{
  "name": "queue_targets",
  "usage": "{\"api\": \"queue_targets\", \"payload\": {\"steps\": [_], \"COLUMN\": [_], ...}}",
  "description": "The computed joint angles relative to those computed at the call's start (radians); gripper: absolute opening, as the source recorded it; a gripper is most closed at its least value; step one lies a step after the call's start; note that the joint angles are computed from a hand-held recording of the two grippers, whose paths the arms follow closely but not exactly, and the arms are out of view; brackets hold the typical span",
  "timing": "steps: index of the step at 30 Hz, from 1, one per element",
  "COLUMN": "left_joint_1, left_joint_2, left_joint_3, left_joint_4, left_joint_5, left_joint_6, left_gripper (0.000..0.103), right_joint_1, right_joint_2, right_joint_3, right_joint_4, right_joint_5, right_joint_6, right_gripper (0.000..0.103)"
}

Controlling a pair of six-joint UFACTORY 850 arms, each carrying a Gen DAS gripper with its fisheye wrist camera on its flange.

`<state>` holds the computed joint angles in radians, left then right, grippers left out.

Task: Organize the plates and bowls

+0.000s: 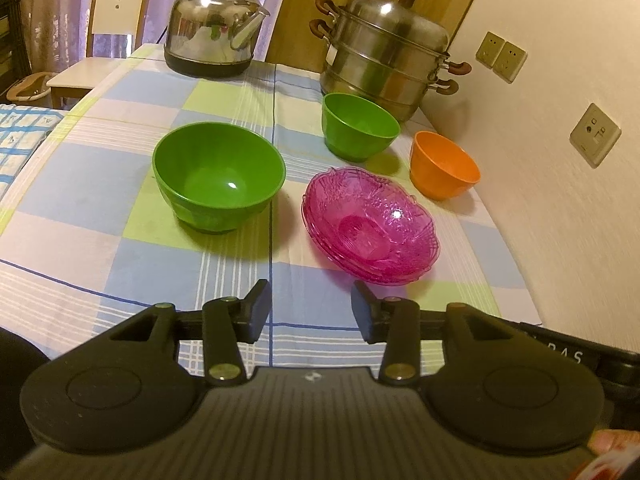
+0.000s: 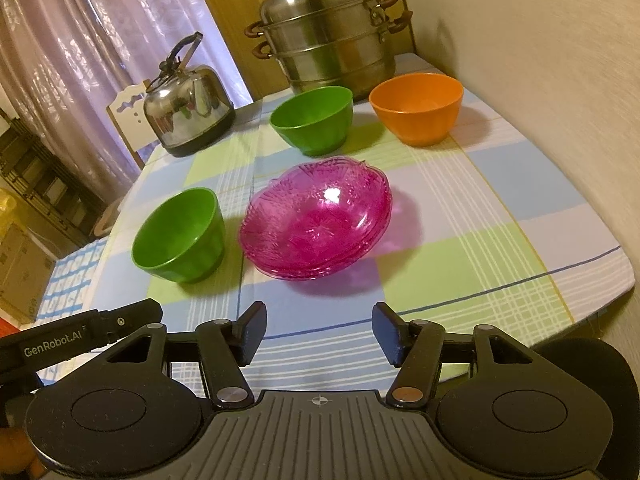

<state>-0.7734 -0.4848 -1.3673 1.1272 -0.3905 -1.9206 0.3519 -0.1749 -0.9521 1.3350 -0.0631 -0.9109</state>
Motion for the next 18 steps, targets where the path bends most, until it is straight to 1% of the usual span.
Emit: {"api": "queue_targets", "payload": {"steps": [4,10,13,18], "left_joint_1": [0.000,0.000,0.002,0.004], "left_joint_2": [0.000,0.004,0.004,0.002], "left_joint_3": [0.000,0.005,0.005,-0.002], "left_joint_4": [-0.002,0.009,0.013,0.014], "left_joint_5": [-0.001,-0.003,-0.001,0.003], "left_joint_6": [0.000,-0.014,-0.017,-0.011], "left_gripper": [0.040,0.041,0.041,0.041], "right_joint_1": [-0.001,0.000,0.000,-0.004], "right_joint_2": [0.002,0.002,0.002,0.004], "right_joint_3": [0.002,0.001,-0.001,-0.001], "right_joint_4": [0.043,0.039,-0.012,0.010], "right_joint_5": [0.001,0.002,0.003,0.009], "right_joint_6": [-0.043,-0.038,0.014,-0.007], "right_gripper": [0.059,0.059,0.059,0.059]}}
